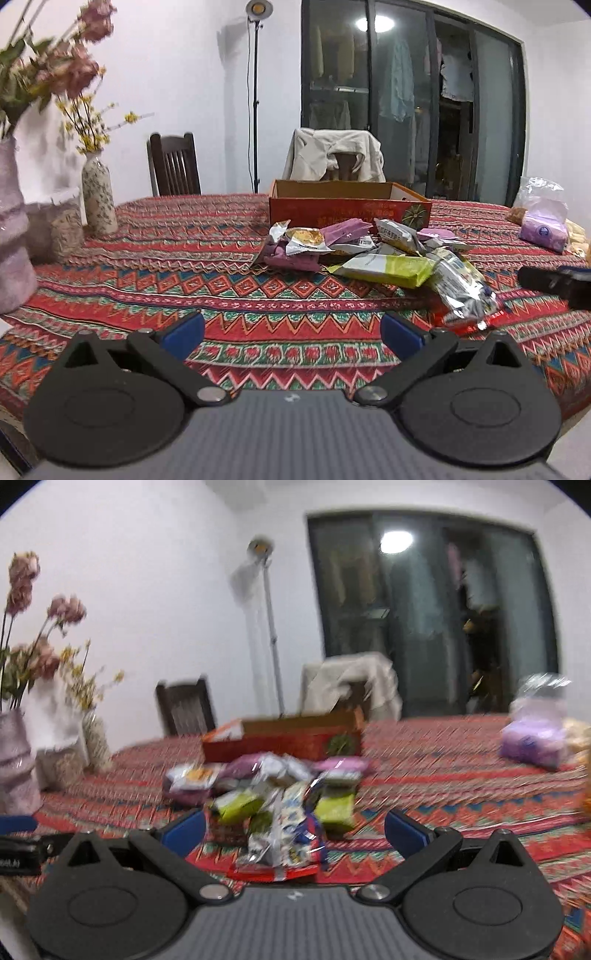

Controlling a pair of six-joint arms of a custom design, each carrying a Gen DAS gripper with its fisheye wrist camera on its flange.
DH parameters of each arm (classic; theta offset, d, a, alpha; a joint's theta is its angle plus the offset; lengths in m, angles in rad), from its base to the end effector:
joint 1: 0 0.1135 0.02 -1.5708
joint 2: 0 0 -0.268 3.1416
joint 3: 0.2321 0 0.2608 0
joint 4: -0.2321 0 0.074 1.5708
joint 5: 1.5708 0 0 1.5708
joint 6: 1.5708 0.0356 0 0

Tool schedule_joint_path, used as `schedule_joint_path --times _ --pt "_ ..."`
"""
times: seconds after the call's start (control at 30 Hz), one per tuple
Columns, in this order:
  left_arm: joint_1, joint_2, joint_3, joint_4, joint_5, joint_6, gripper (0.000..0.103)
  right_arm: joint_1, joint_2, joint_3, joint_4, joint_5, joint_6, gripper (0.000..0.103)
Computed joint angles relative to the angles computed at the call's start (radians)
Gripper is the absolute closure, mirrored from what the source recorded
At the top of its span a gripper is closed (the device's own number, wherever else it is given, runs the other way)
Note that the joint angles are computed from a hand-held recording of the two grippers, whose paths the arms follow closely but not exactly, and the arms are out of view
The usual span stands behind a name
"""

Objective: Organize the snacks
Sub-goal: 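Reach into the snack pile and grasp white packets with both grippers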

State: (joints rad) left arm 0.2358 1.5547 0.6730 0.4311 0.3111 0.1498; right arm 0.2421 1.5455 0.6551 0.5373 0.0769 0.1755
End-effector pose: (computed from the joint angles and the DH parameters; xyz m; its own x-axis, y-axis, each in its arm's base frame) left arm 0.3142 0.0643 0.1767 -0.4119 0.0472 -0.9100 0.1082 0.9941 0.0025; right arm 0.3135 0.0746 0.1840 -0.3601 0.0904 -0.9285 -0.1078 0.9846 0.1377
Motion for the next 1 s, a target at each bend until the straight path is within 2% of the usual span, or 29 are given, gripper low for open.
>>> schedule_joint_path --times 0.07,0.2,0.4,0.53,0.67,0.7,0.77,0.9,0.97,1.0 --pt "-0.014 0.05 0.054 -0.016 -0.024 -0.014 0.0 -0.019 0.078 0.081 -0.037 -0.041 -0.011 0.0" --pt "-0.037 0.147 0.182 -0.072 -0.052 -0.031 0.0 -0.016 0.221 0.26 -0.127 -0.031 -0.081 0.0" --pt "-0.08 0.348 0.478 -0.163 -0.06 -0.019 0.001 -0.056 0.356 0.45 -0.168 -0.112 -0.102 0.011" --pt "-0.085 0.503 0.728 -0.256 -0.054 -0.016 0.009 -0.093 0.44 0.588 -0.215 -0.117 -0.112 0.013" --pt "-0.084 0.691 1.034 -0.414 -0.064 -0.035 0.026 -0.135 0.533 0.755 -0.302 -0.173 -0.105 0.035" --pt "-0.082 0.738 1.111 -0.46 -0.054 -0.038 0.027 -0.14 0.56 0.803 -0.33 -0.187 -0.118 0.041" --pt "-0.077 0.825 1.245 -0.534 -0.046 -0.046 0.027 -0.142 0.605 0.884 -0.393 -0.177 -0.143 0.047" --pt "-0.065 1.005 1.545 -0.735 -0.022 -0.064 0.027 -0.152 0.72 1.049 -0.536 -0.15 -0.141 0.046" --pt "-0.052 1.066 1.646 -0.795 0.02 -0.089 0.028 -0.155 0.788 1.144 -0.599 -0.138 -0.125 0.045" --pt "-0.044 1.084 1.679 -0.818 0.047 -0.096 0.032 -0.155 0.813 1.175 -0.613 -0.124 -0.118 0.045"
